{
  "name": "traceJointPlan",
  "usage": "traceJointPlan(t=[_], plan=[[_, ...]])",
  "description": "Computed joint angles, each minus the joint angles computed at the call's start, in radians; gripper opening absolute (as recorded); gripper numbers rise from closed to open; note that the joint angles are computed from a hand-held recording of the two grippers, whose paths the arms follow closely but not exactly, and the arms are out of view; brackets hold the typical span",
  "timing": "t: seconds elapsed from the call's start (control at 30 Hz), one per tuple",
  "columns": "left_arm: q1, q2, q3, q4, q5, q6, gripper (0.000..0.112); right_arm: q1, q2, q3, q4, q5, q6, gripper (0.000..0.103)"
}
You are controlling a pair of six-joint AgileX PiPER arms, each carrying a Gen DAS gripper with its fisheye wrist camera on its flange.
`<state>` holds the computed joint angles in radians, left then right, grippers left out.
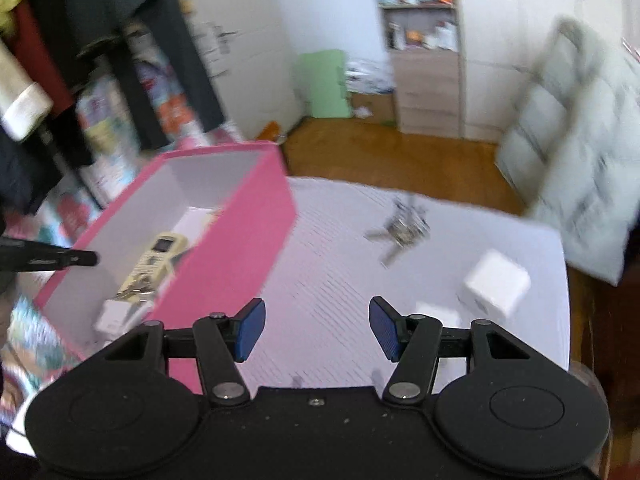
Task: Organize rigid objects
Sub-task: 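Grasp the small white plug charger with the right gripper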
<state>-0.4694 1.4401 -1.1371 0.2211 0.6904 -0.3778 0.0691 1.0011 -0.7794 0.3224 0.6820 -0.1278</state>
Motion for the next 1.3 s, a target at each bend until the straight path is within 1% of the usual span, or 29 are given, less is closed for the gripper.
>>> traceJointPlan(t=[0.07,0.13,0.23,0.3,0.33,0.37,0.4,0.43,0.5,0.53,0.57,0.6,0.63,0.67,0.73,0.8,0.83,0.9,1.0,1.03,1.07,1.1,1.13,1.2,1.27,1.3], plan=[[-0.009,0.001,0.0,0.018,0.002,-0.018,0.006,0.038,-0.014,0.05,-0.134,-0.042,0.146,0.063],[-0.012,0.002,-0.004,0.023,0.007,-0.023,0.006,0.079,0.008,0.082,-0.276,-0.081,0.297,0.063],[-0.023,0.001,-0.005,0.046,0.015,-0.049,0.005,0.092,0.058,0.105,-0.388,-0.125,0.42,0.062],[-0.034,0.004,-0.009,0.066,0.022,-0.07,0.005,0.112,0.1,0.11,-0.515,-0.147,0.539,0.062],[-0.036,0.007,-0.012,0.072,0.027,-0.075,0.005,0.128,0.121,0.111,-0.602,-0.154,0.625,0.063],[-0.038,0.01,-0.016,0.076,0.031,-0.079,0.005,0.126,0.143,0.11,-0.653,-0.162,0.672,0.063],[-0.041,0.012,-0.021,0.081,0.036,-0.085,0.005,0.113,0.163,0.11,-0.663,-0.175,0.679,0.063],[-0.04,0.014,-0.023,0.079,0.038,-0.084,0.005,0.087,0.181,0.112,-0.634,-0.196,0.652,0.063],[-0.041,0.015,-0.025,0.081,0.039,-0.087,0.005,0.019,0.219,0.098,-0.474,-0.218,0.501,0.063],[-0.042,0.017,-0.027,0.084,0.041,-0.09,0.005,-0.001,0.238,0.095,-0.422,-0.231,0.455,0.063],[-0.042,0.018,-0.028,0.084,0.041,-0.091,0.005,-0.007,0.248,0.101,-0.411,-0.255,0.444,0.063],[-0.042,0.019,-0.029,0.084,0.042,-0.092,0.005,-0.001,0.254,0.106,-0.439,-0.271,0.469,0.063],[-0.044,0.02,-0.03,0.088,0.044,-0.097,0.005,0.016,0.258,0.109,-0.508,-0.282,0.528,0.053],[-0.046,0.021,-0.031,0.094,0.045,-0.103,0.005,0.027,0.255,0.114,-0.537,-0.29,0.547,0.05],[-0.045,0.019,-0.029,0.094,0.046,-0.105,0.005,0.037,0.248,0.118,-0.544,-0.296,0.547,0.05],[-0.042,0.019,-0.029,0.087,0.046,-0.1,0.005,0.023,0.226,0.121,-0.466,-0.293,0.486,0.05],[-0.044,0.017,-0.029,0.09,0.046,-0.1,0.005,0.029,0.212,0.12,-0.464,-0.284,0.488,0.05],[-0.046,0.017,-0.025,0.099,0.043,-0.103,0.005,0.074,0.176,0.11,-0.54,-0.257,0.57,0.049],[-0.038,0.018,-0.021,0.084,0.033,-0.088,0.005,0.128,0.128,0.089,-0.559,-0.233,0.572,0.047],[-0.037,0.018,-0.02,0.084,0.031,-0.087,0.004,0.149,0.118,0.074,-0.568,-0.22,0.578,0.045],[-0.037,0.019,-0.019,0.085,0.029,-0.088,0.004,0.175,0.109,0.06,-0.58,-0.211,0.58,0.034],[-0.037,0.019,-0.017,0.084,0.026,-0.089,0.005,0.197,0.101,0.047,-0.591,-0.202,0.586,0.027],[-0.038,0.017,-0.014,0.086,0.022,-0.09,0.005,0.21,0.096,0.033,-0.576,-0.193,0.564,0.026],[-0.036,0.015,-0.008,0.085,0.015,-0.09,0.005,0.205,0.098,0.004,-0.444,-0.189,0.422,0.026],[-0.032,0.013,-0.006,0.075,0.011,-0.083,0.005,0.183,0.12,-0.01,-0.327,-0.204,0.31,0.026],[-0.03,0.011,-0.005,0.07,0.009,-0.077,0.005,0.179,0.133,-0.015,-0.304,-0.205,0.293,0.026]])
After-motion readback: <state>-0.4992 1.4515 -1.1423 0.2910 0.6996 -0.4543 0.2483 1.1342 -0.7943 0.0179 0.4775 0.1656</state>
